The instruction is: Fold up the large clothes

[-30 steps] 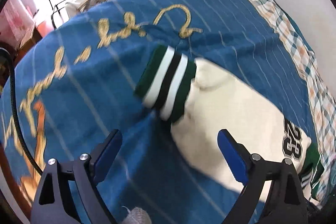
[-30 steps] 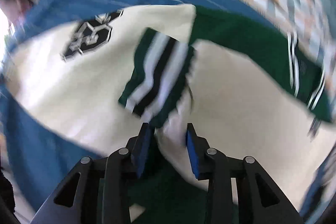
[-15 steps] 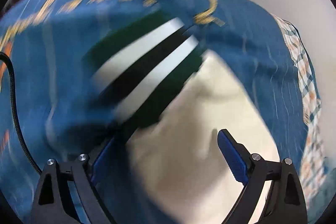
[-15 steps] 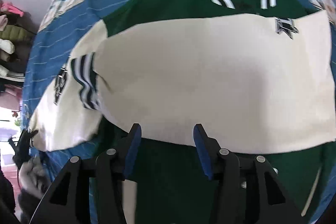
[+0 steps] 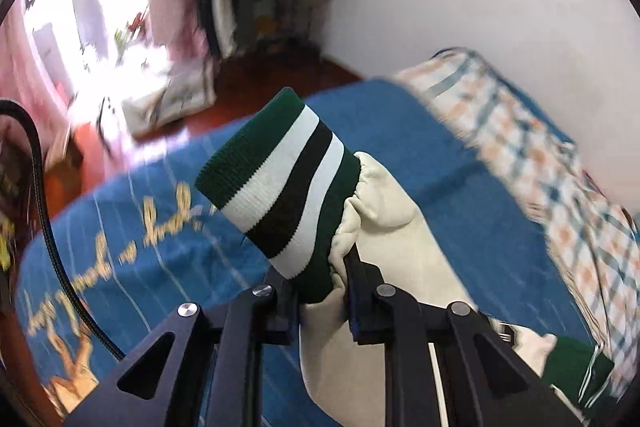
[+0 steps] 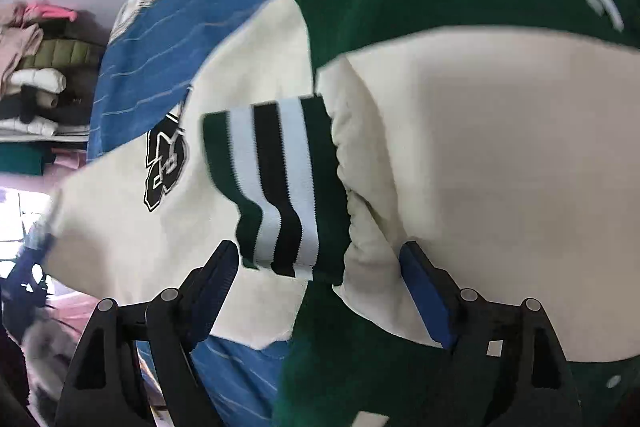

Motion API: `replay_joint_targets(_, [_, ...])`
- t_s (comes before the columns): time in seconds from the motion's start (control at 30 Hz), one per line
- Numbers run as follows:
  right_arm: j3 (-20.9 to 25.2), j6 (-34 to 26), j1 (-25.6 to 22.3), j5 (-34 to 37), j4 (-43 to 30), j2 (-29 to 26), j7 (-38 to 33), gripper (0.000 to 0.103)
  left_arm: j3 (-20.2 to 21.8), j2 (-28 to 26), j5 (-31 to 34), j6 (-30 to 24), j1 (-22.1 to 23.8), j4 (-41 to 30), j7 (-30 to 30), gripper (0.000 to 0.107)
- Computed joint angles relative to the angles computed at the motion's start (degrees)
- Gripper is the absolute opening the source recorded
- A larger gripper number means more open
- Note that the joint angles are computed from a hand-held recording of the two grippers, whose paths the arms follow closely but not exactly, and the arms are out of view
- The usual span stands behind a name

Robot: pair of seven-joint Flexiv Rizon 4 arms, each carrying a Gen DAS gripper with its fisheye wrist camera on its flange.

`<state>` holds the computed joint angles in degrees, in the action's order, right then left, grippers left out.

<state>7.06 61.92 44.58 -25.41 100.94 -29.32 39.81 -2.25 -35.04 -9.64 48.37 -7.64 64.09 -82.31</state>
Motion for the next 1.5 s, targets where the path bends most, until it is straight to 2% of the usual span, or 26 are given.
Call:
replay_joint_targets(0.03, [0.34,-6.57,0.88,2.38,-1.53,1.44,-2.65,0.084,0.56,1.48,1.65,1.14,-1.29,0.55,0.46,0.014])
replay_joint_targets(0.07, [2.55,-15.90,0.57,3.51,-3.91,2.77,-4.47,0.084,-0.74,1.36,2.99,1.96,-1.36,-0.40,2.46,0.014])
replay_joint_targets(0.13, [5.68,-32.18,0.73,6.29,-7.56,5.25,-6.45,0.084,0.18,4.47,4.04,4.93,-4.53,1.98,6.14,0.013])
replay_joint_targets(0.2, [7.46,-41.61,1.32,9.39,-8.15,7.74,-5.81,0.085,-2.06,5.30,5.09,6.15,-5.68,2.39,8.84,0.013])
replay_joint_targets(0.3, [10.05,-48.02,1.27,14.20,-4.67,12.50,-2.37,0.086,-4.47,9.50,4.79,9.51,-8.49,8.19,13.63,0.013])
replay_joint_targets(0.37, [11.69,-49.72,1.27,16.32,-1.53,15.66,0.01,0.087,-5.79,12.91,4.63,10.53,-10.97,13.02,16.03,0.013])
replay_joint_targets(0.5, [15.13,-50.23,1.60,19.51,5.54,22.32,5.44,0.087,-8.34,18.19,2.94,8.95,-15.65,20.54,18.41,0.012])
replay_joint_targets(0.7, [21.99,-44.26,2.91,25.85,18.96,34.70,19.62,0.087,-12.33,23.70,-0.08,3.33,-23.20,28.80,18.60,0.012])
replay_joint_targets(0.8, [25.71,-43.59,4.57,30.02,22.70,39.73,26.85,0.087,-14.16,23.61,0.06,0.08,-27.44,30.24,16.58,0.012])
replay_joint_targets(0.87, [28.29,-43.46,6.25,34.25,24.75,43.05,31.18,0.087,-14.61,22.08,3.00,-2.33,-30.41,29.82,13.94,0.013])
replay_joint_targets(0.93, [30.88,-43.03,7.93,36.55,25.95,45.18,35.95,0.087,-15.06,20.27,5.10,-4.69,-32.78,29.41,12.96,0.019])
replay_joint_targets(1.0, [33.07,-42.02,9.79,38.79,26.90,46.72,39.94,0.087,-14.97,18.34,7.52,-7.66,-35.01,28.54,11.35,0.021])
replay_joint_targets(1.07, [35.73,-40.04,11.40,38.90,27.92,47.71,45.02,0.087,-15.05,17.60,8.39,-9.16,-36.46,28.50,10.82,0.049])
replay_joint_targets(1.1, [37.05,-38.71,12.21,38.57,28.53,48.20,47.62,0.087,-15.41,17.55,7.16,-9.75,-36.47,28.78,11.60,0.083])
replay_joint_targets(1.13, [37.87,-37.95,12.89,38.04,28.85,48.50,49.72,0.087,-15.49,17.75,6.49,-9.63,-36.60,29.19,11.82,0.096])
replay_joint_targets(1.27, [41.27,-36.92,14.64,32.02,30.13,50.57,58.76,0.087,-15.71,19.15,3.54,-10.80,-36.47,29.58,12.50,0.096])
replay_joint_targets(1.37, [42.67,-40.60,14.92,26.41,29.54,52.47,64.40,0.087,-14.82,21.11,2.33,-12.90,-35.21,29.40,12.31,0.096])
replay_joint_targets(1.5, [40.98,-44.60,14.50,20.59,30.08,55.99,62.43,0.087,-11.63,26.03,0.36,-15.30,-29.98,30.40,12.54,0.096])
